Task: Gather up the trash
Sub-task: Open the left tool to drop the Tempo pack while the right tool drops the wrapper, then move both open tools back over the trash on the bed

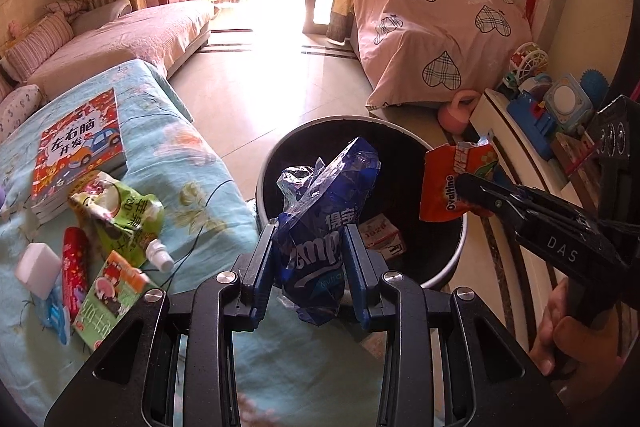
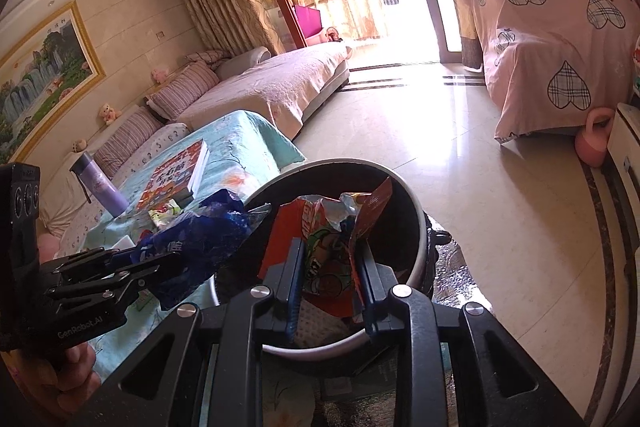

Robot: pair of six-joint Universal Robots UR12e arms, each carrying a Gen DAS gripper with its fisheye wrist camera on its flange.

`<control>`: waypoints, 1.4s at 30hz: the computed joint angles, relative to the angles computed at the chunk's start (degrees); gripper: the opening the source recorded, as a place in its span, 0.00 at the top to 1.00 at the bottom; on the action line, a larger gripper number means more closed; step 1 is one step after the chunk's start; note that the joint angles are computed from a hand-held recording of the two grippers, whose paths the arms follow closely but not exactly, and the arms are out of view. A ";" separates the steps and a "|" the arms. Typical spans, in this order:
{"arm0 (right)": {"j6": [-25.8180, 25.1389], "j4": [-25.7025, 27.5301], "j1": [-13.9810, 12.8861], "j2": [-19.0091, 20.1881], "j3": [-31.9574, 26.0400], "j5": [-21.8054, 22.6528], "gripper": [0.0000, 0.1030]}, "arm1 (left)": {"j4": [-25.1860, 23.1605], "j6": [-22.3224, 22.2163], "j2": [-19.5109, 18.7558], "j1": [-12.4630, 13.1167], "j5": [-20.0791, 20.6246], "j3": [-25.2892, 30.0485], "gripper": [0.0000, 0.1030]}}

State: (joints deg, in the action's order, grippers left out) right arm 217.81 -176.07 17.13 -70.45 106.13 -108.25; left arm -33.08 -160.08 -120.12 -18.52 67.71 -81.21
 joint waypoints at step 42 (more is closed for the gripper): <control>3.45 -5.19 6.10 4.18 -3.03 2.44 0.05 | 8.06 -7.38 7.25 10.87 -3.47 -14.78 0.29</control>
State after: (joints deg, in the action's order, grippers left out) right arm 221.25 -181.26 23.23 -66.26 103.11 -105.81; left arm -25.02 -167.46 -112.87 -7.65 64.24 -96.00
